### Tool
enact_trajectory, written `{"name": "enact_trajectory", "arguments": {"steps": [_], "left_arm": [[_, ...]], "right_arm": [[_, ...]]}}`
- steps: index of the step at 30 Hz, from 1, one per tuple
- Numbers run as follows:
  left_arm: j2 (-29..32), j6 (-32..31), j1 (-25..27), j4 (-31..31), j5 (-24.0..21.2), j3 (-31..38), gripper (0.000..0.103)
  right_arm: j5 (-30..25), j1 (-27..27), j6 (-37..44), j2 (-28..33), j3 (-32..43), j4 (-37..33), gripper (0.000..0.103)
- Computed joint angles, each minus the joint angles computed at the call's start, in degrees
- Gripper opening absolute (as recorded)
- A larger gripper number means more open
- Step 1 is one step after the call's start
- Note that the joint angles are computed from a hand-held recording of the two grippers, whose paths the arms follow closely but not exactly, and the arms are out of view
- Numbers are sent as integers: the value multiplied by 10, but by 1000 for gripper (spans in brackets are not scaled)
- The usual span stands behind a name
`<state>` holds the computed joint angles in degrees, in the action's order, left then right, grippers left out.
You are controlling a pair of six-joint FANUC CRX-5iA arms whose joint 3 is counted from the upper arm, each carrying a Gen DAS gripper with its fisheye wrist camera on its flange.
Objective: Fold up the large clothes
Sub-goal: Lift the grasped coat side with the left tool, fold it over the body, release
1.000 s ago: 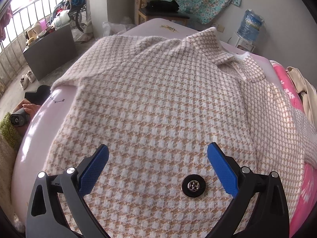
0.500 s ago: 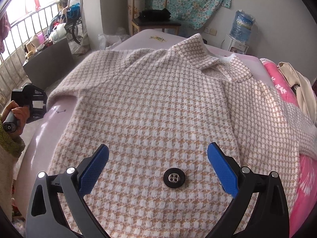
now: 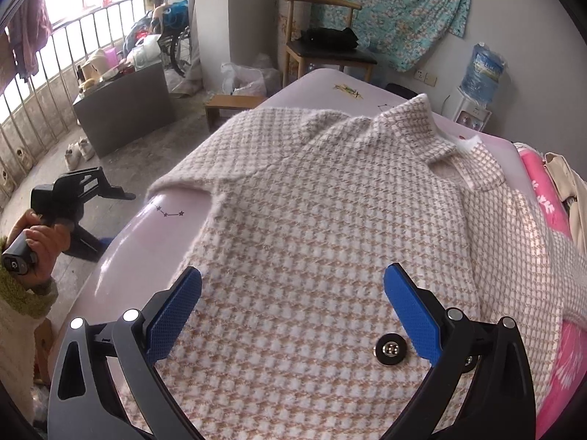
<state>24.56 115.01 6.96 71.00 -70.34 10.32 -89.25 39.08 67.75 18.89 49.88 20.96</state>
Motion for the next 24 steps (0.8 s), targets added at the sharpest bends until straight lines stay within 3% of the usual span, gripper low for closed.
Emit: {"name": "enact_trajectory", "arguments": {"steps": [5, 10, 14, 15, 18, 20, 22, 24], "left_arm": [[8, -34, -32, 73, 2, -45, 85], [28, -67, -67, 177, 43, -91, 89], [44, -65, -81, 205, 69, -98, 88], [46, -58, -80, 197, 73, -94, 84], [53, -25, -68, 143, 78, -68, 53], [50, -14, -59, 116, 86, -60, 44], [46, 10, -40, 44, 88, -27, 30], [45, 44, -18, -68, 82, 41, 21]], "right_arm": [[-28, 2, 3, 26, 22, 2, 97], [-43, 5, 5, 48, 46, 7, 97], [-47, 7, 7, 59, 61, 13, 97], [-46, 7, 7, 59, 61, 16, 97], [-45, 6, 5, 60, 60, 23, 97], [-43, 3, -1, 55, 54, 24, 97], [-39, 1, -7, 47, 46, 28, 97], [-30, 2, -15, 32, 25, 38, 97]]}}
